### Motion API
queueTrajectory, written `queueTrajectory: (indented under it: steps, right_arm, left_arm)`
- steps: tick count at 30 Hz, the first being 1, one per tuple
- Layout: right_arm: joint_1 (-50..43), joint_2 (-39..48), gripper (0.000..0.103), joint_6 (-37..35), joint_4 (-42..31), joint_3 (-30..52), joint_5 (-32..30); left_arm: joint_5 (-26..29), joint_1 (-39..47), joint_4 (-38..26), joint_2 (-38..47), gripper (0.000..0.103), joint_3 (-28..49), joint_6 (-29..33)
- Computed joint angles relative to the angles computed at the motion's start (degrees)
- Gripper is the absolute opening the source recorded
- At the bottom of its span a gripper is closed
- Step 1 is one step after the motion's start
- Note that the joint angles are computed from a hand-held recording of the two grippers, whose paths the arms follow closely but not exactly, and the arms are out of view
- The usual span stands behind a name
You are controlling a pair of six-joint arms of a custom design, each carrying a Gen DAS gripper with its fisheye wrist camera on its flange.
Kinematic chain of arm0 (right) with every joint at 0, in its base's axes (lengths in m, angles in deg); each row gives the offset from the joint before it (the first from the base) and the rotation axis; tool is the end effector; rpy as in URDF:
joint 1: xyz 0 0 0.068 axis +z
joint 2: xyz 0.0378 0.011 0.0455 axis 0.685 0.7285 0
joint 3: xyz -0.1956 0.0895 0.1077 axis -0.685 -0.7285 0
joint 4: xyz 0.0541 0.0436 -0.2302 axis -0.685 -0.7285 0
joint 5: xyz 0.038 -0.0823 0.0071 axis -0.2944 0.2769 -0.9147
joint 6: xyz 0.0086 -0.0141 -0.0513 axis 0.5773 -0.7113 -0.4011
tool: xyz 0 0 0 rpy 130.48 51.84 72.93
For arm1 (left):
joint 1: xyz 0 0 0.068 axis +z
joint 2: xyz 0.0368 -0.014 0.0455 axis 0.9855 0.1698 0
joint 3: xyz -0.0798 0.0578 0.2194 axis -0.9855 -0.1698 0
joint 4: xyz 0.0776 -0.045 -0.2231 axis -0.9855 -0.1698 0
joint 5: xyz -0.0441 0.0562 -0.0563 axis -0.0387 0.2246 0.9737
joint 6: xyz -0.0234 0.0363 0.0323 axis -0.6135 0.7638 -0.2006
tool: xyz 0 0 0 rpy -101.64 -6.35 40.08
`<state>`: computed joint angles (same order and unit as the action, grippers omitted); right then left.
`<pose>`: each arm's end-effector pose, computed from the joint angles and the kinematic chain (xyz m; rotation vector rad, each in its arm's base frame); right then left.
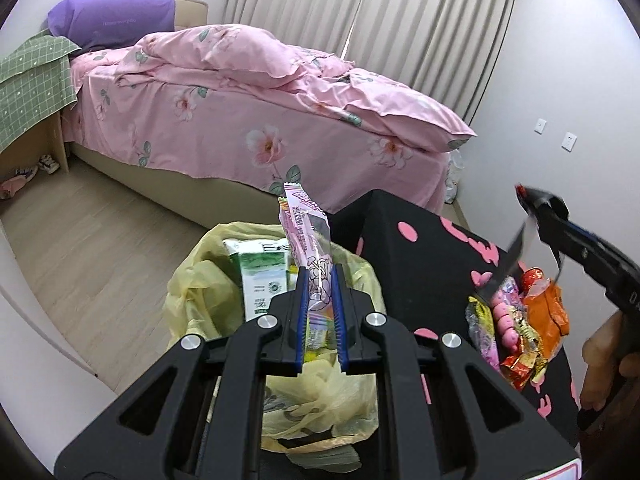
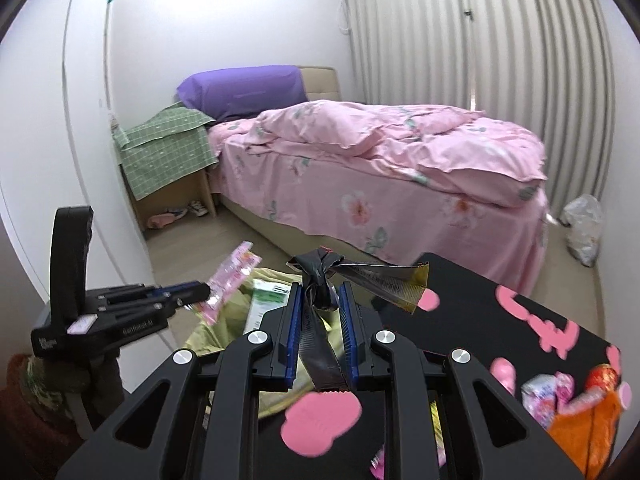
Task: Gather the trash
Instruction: 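Carry both items over the yellow bag and open both tools to drop them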
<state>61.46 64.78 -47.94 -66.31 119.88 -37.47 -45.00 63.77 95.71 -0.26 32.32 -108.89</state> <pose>0.2894 0.1142 0.1598 -0.8799 1.9630 0.6198 0.1964 -0.0474 0.1082 -0.4475 2.1682 -0.1395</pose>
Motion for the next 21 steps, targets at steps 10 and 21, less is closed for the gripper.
queueTrajectory:
  steps: [10, 21]
  right_arm:
    - [5.87, 16.7, 0.018, 0.21, -2.13, 16.07, -3.84]
    - [7.82, 35.26, 0.019, -2.27, -10.58, 32.31, -5.26]
  left_arm:
    - [8.48, 9.01, 5.88, 5.01, 0.011, -1.19, -0.64]
    - [12.68, 13.01, 12.14, 17.2, 0.011, 1.67, -1.39]
